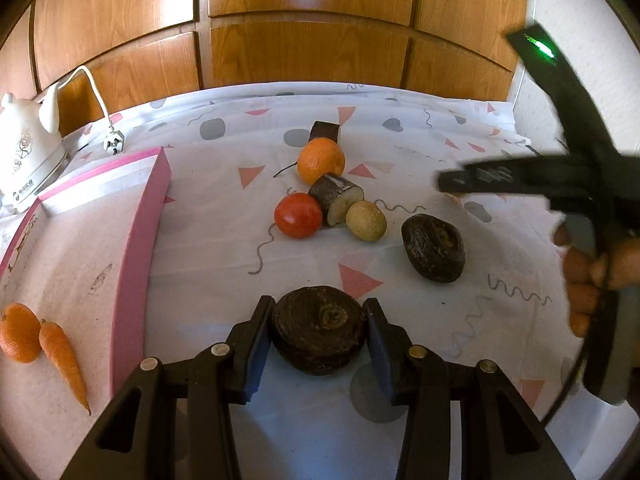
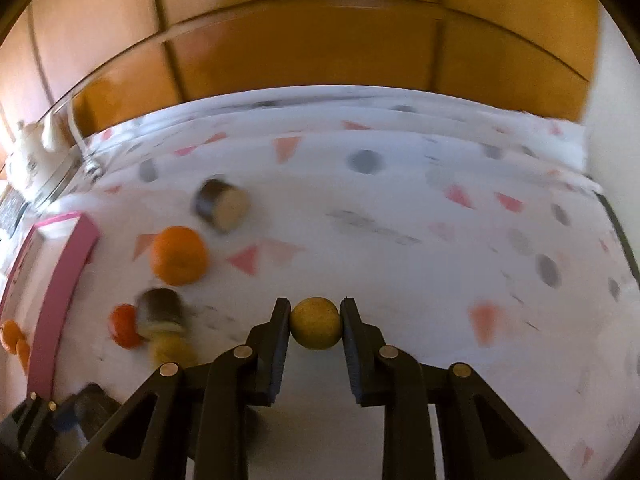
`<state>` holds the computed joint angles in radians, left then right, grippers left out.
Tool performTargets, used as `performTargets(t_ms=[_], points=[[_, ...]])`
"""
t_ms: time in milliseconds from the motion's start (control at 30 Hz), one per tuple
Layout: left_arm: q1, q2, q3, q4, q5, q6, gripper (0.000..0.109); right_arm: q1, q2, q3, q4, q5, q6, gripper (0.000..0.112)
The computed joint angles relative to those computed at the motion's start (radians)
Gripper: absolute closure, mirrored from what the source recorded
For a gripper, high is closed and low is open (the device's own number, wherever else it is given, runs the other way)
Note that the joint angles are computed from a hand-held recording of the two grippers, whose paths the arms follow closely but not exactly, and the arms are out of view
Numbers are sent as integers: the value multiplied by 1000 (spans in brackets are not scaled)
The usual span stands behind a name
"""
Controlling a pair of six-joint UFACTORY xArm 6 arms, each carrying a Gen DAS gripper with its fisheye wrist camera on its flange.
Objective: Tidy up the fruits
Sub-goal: 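Place the dark slice in the tray with the left gripper while the right gripper grasps a yellow potato, then carry the yellow potato into the tray with the right gripper and release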
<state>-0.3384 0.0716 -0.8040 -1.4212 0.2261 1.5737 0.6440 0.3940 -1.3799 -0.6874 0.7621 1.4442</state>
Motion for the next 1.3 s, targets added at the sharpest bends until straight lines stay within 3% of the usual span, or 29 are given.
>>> performTargets(t_ms=[133, 233, 367, 467, 633, 733, 900, 967, 1100, 1300], points=[[-5, -1, 2, -5, -8, 5, 63, 9, -109, 153, -4, 16, 122, 87], [-7, 1, -1, 10, -12, -10, 63, 11, -155, 235, -75, -33, 236, 87], [-3, -1, 0, 144, -7, -133, 64, 39, -132, 200, -91, 43, 230, 87], [41, -27, -3, 332, 84, -329, 65, 52, -116, 174, -90, 86, 214, 87], [125, -85, -38, 315, 163, -346, 64, 42, -123, 192, -119, 56, 247, 87], [174, -42, -108, 339, 120, -388, 64, 40, -128, 202, -130, 43, 260, 86], [252, 136, -268, 758, 60, -812, 64, 47, -125, 195, -132, 55, 262, 86], [271, 169, -296, 826, 42, -886, 62, 48, -124, 193, -133, 58, 259, 86], [292, 145, -281, 763, 28, -864, 47, 51, -120, 187, -134, 67, 256, 86], [307, 34, -180, 595, 10, -716, 47, 57, -114, 176, -130, 84, 247, 87]])
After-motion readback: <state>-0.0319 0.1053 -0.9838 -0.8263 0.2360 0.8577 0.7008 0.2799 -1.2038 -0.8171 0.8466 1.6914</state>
